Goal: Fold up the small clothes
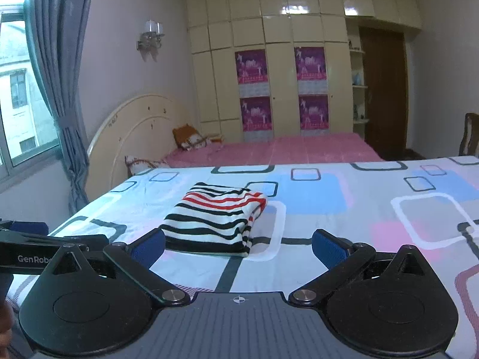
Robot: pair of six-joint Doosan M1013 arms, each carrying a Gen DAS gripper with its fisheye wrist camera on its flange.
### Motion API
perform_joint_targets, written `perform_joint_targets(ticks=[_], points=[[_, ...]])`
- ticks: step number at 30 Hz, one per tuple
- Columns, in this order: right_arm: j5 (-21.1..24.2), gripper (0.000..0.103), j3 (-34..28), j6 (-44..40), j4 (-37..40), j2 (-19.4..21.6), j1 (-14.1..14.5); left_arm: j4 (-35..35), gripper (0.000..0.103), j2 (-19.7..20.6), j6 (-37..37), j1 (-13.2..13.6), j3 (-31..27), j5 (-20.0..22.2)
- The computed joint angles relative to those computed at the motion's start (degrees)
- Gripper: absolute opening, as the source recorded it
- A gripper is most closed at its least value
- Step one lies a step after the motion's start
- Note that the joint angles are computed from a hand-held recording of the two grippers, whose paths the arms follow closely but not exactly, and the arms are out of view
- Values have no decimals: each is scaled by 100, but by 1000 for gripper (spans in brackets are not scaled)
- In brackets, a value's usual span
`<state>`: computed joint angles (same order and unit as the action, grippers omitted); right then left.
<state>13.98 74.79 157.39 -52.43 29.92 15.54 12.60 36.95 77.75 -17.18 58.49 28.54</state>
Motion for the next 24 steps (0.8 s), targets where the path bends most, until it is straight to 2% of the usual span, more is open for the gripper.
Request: perform_joint_targets(ticks=[8, 14, 24], points=[[-64, 103, 259, 678, -723, -168, 73, 272, 103, -247, -240, -26, 404, -180], [-104, 103, 364, 1138, -1209, -232, 95, 223, 103, -335, -262, -16, 545, -214], [-142, 103, 384, 1464, -1564, -235, 101, 347, 103, -374, -367, -22, 612, -261]])
